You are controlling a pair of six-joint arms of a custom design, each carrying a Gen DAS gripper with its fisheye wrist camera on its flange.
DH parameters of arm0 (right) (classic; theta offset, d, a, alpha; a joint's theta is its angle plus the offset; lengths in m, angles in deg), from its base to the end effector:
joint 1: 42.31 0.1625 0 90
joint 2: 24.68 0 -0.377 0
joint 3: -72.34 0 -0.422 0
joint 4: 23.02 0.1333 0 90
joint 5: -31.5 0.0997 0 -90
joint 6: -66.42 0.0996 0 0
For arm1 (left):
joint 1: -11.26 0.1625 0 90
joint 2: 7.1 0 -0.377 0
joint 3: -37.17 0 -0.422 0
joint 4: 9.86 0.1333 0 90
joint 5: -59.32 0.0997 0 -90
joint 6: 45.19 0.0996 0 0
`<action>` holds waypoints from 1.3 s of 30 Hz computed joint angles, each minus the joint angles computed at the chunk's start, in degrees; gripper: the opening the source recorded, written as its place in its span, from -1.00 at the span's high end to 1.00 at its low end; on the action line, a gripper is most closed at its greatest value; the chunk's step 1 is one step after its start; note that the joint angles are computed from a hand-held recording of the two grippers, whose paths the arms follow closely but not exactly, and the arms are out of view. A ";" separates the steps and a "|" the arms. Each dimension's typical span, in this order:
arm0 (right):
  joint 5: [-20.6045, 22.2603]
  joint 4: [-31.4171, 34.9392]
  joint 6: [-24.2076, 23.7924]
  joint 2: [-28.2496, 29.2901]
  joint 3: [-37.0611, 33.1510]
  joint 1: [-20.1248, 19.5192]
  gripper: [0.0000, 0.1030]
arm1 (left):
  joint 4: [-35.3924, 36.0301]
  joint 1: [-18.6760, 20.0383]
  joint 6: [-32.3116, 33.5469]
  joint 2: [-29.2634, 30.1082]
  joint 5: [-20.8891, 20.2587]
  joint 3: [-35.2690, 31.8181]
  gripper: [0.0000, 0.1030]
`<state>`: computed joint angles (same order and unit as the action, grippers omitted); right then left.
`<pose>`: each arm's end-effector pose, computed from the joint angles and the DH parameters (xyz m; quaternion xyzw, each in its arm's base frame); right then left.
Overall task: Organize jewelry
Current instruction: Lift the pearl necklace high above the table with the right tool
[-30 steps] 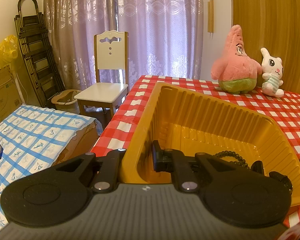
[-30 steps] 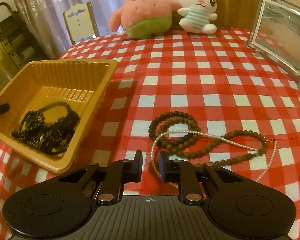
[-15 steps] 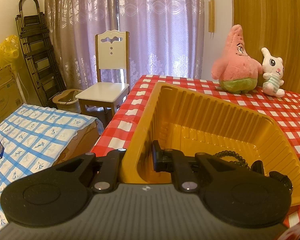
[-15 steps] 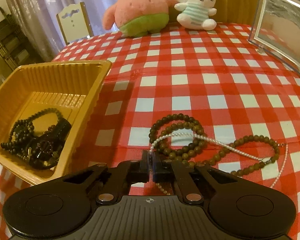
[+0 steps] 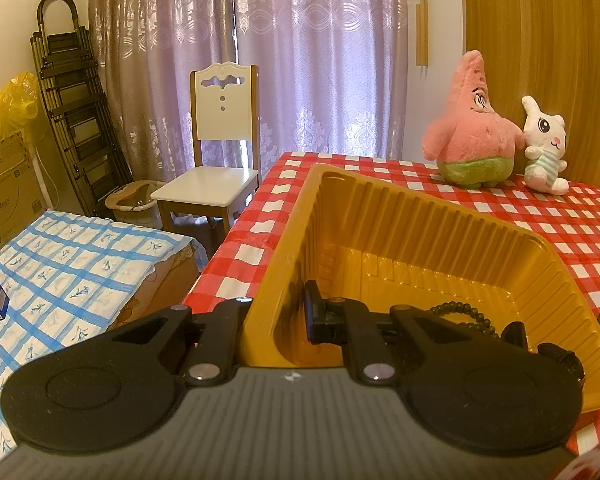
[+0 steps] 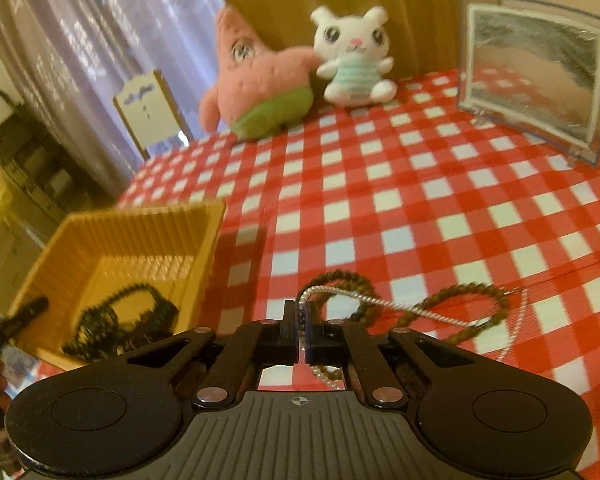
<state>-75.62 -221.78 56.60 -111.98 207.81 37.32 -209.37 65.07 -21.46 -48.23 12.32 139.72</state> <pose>0.0247 -0.4428 0.2647 -0.0792 -0.8535 0.4686 0.2140 -0.1958 -0.6084 0.0654 0.2949 0.8107 -0.4132 0.2916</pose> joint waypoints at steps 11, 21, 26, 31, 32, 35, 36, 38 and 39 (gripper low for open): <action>-1.04 5.00 0.49 -13.97 3.73 2.18 0.95 | 0.02 -0.01 0.05 -0.03 0.01 0.02 0.76; -5.46 9.55 -5.26 -22.23 2.73 7.56 0.95 | 0.11 -0.05 -0.01 -0.22 0.05 0.14 0.76; -6.36 11.14 -6.66 -24.06 1.29 9.85 0.95 | 0.04 -0.04 0.08 -0.26 0.05 0.17 0.76; -6.12 12.60 -8.25 -24.41 0.06 12.16 0.95 | 0.01 -0.05 0.17 -0.21 0.09 0.18 0.77; -6.13 12.85 -8.50 -24.37 -0.15 12.60 0.95 | 0.03 -0.05 0.09 -0.23 0.09 0.19 0.77; -4.88 13.75 -8.96 -23.64 -1.03 13.31 0.95 | -0.01 -0.05 0.16 -0.24 0.07 0.20 0.77; -4.50 14.12 -9.14 -23.22 -1.47 13.46 0.95 | 0.00 -0.05 0.12 -0.22 0.07 0.20 0.77; -3.46 14.37 -9.38 -22.10 -2.21 13.60 0.95 | -0.08 -0.04 0.16 -0.21 0.03 0.22 0.77; -2.90 14.47 -9.31 -21.40 -2.66 13.70 0.95 | -0.08 -0.04 0.16 -0.21 0.03 0.22 0.77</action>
<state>-78.52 -207.31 47.29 -133.38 205.15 51.02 -209.46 65.03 -21.30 -48.44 12.35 139.94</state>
